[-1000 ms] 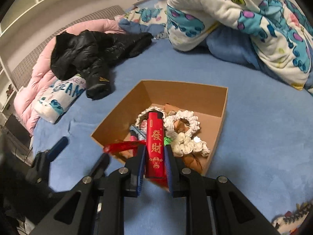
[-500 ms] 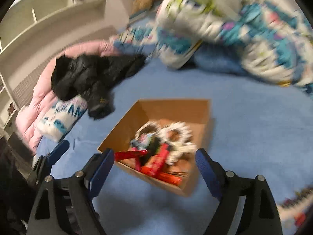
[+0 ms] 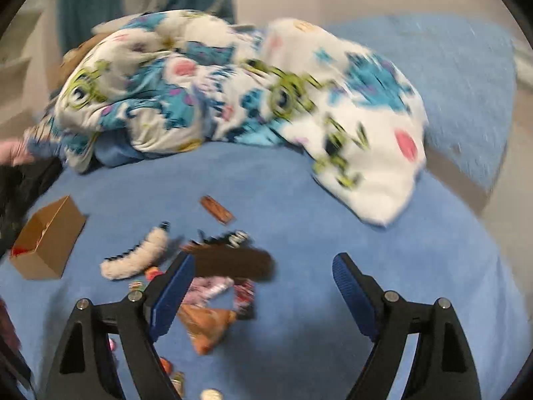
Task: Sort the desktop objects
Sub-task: 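Return the right gripper to the pile and grasp the red-black patterned lighter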
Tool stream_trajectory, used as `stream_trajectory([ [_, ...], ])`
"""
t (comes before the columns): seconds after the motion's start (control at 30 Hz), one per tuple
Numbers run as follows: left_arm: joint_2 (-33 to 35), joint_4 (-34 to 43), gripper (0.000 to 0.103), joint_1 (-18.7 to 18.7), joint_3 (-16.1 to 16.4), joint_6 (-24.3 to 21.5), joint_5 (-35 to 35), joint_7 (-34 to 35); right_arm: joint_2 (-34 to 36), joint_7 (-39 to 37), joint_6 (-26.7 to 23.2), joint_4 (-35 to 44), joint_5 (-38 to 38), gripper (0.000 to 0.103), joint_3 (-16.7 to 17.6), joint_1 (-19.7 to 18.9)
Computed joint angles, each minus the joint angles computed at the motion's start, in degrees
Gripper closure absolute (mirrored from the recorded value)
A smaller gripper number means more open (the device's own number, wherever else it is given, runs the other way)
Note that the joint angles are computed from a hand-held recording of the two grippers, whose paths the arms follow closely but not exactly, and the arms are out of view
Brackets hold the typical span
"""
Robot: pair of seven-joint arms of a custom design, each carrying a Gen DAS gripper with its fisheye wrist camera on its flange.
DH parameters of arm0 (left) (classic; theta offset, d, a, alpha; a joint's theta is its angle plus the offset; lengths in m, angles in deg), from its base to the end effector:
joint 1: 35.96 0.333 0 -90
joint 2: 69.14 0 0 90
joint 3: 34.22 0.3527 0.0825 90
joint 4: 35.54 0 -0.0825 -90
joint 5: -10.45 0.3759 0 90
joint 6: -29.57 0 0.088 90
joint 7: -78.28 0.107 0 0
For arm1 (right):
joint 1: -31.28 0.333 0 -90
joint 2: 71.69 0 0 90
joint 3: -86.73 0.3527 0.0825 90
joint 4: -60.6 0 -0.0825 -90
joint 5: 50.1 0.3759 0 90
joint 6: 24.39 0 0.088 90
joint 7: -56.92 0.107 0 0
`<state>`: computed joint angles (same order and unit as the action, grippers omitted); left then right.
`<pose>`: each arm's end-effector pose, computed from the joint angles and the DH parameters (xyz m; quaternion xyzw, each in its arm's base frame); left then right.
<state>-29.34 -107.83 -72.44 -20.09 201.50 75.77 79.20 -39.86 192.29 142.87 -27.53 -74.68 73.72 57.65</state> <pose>0.6725 -0.4187 0.4695 -0.5754 0.6025 -0.4654 0.2989 0.7192 0.2396 0.4649 -0.6091 0.6688 -0.2722 0.3280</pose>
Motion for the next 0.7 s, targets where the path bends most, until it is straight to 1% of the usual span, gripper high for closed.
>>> stream_trajectory([
  [0.07, 2.84, 3.48, 0.000, 3.07, -7.01, -0.73, -5.46, 12.03, 1.09, -2.05, -1.36, 0.98, 0.66, 0.016, 1.39, -1.04],
  [0.1, 4.49, 5.48, 0.000, 4.60, -10.80, -2.10, -8.95, 19.06, 2.02, -4.11, -1.99, 2.04, 1.80, 0.016, 3.15, -2.37],
  [0.13, 5.96, 7.44, 0.000, 5.17, -13.12, -3.82, -11.58, 23.73, 3.00, -5.12, -2.72, 3.33, 2.75, 0.016, 4.06, -2.69],
  [0.17, 6.88, 8.55, 0.000, 5.23, -14.04, -4.58, -13.26, 26.21, 4.06, -6.43, -3.74, 4.78, 3.84, 0.016, 5.08, -3.18],
  [0.23, 8.29, 9.90, 0.000, 5.47, -15.50, -4.46, -16.27, 29.73, 6.02, -8.76, -4.93, 7.47, 5.05, 0.016, 5.88, -3.57],
  [0.27, 8.65, 10.06, 0.000, 5.45, -15.81, -4.11, -17.38, 30.94, 6.90, -10.18, -5.50, 8.74, 5.74, 0.016, 6.45, -3.89],
  [0.37, 9.04, 10.42, 0.000, 4.68, -14.70, -4.07, -19.75, 32.72, 8.28, -13.01, -7.16, 10.75, 7.89, 0.016, 7.48, -4.46],
  [0.43, 8.85, 9.70, 0.000, 4.32, -13.56, -2.87, -21.29, 32.59, 9.33, -14.63, -8.96, 12.45, 9.15, 0.016, 7.86, -4.66],
  [0.47, 8.54, 8.92, 0.000, 4.09, -12.84, -2.08, -22.03, 32.15, 9.79, -15.05, -10.20, 13.21, 9.76, 0.016, 7.89, -4.65],
  [0.5, 8.61, 8.83, 0.000, 4.18, -12.80, -1.80, -23.06, 32.72, 10.23, -15.53, -11.22, 13.91, 10.39, 0.016, 8.06, -4.81],
  [0.57, 8.41, 8.23, 0.000, 3.61, -11.71, -1.46, -24.57, 32.95, 11.36, -15.72, -14.78, 15.82, 11.17, 0.016, 7.70, -4.70],
  [0.63, 8.34, 7.93, 0.000, 3.06, -10.73, -1.24, -25.95, 33.64, 12.20, -16.71, -17.22, 17.09, 12.12, 0.016, 8.32, -5.31],
  [0.7, 8.31, 7.68, 0.000, 2.57, -10.03, -1.05, -27.30, 34.75, 12.26, -17.17, -16.62, 16.63, 12.42, 0.016, 8.40, -5.49],
])
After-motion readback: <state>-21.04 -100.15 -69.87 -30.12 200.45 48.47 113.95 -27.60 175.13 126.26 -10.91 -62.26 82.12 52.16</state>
